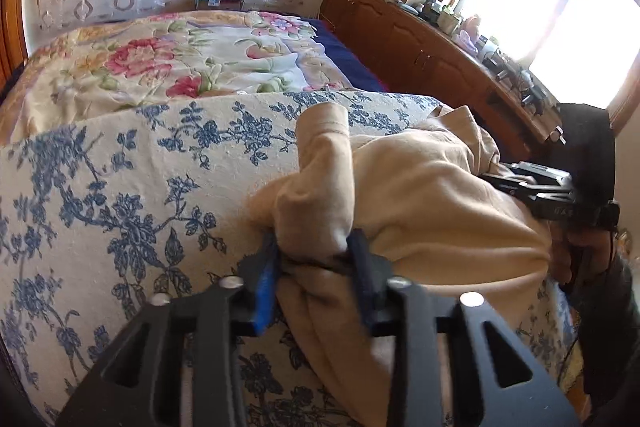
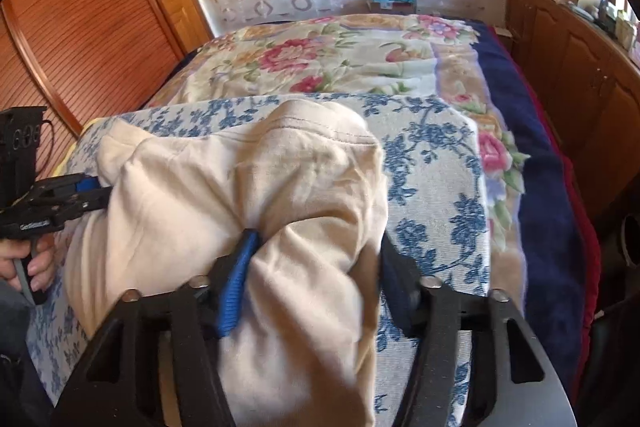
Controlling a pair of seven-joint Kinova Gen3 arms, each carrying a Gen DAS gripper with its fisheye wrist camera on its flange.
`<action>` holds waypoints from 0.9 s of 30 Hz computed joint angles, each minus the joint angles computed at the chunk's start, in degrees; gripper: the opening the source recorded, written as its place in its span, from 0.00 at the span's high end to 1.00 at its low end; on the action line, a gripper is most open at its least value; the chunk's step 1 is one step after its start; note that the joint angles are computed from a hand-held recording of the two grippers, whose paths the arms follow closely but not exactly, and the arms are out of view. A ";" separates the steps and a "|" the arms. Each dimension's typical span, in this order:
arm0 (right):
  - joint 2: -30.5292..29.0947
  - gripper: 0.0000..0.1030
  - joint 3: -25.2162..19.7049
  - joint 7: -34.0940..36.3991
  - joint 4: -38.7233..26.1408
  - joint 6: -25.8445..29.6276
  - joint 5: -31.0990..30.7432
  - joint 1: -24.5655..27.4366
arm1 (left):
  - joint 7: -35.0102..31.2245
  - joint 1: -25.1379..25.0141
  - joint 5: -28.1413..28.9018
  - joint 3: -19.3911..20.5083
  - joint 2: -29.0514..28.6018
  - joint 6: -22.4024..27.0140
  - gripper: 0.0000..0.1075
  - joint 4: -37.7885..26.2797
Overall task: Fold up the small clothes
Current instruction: 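Lift the folded shirt with both grippers and carry it toward the yellow plush toy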
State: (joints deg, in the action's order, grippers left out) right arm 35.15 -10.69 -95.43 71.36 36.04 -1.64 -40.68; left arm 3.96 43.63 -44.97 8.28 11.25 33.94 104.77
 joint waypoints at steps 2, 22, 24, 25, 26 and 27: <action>0.30 0.69 -1.41 1.49 -0.19 0.32 -1.07 0.91 | 2.39 0.24 -1.40 -0.57 -0.66 -2.03 0.87 1.37; -7.65 0.89 1.12 -5.73 7.94 -13.23 4.10 -5.30 | 21.15 2.59 -21.75 11.29 -9.73 12.65 0.94 4.44; -7.28 0.89 1.10 -5.88 6.61 -13.00 4.89 -6.21 | 22.28 2.50 -22.14 12.89 -11.05 15.10 0.94 5.24; -7.02 0.89 0.98 -5.76 5.79 -12.87 5.25 -6.65 | 22.83 2.36 -22.19 13.69 -11.78 16.17 0.94 5.75; -6.75 0.89 1.25 -5.91 4.78 -12.62 5.84 -7.57 | 23.27 2.17 -22.18 14.49 -12.43 17.15 0.94 6.21; -6.43 0.89 1.27 -5.85 3.93 -12.37 6.22 -8.07 | 23.90 2.00 -22.18 15.31 -13.35 18.30 0.94 6.84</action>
State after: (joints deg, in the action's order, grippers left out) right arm 28.72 -9.42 -101.28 75.29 23.67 4.58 -48.75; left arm 27.86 45.63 -67.16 23.58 -2.09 52.23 111.62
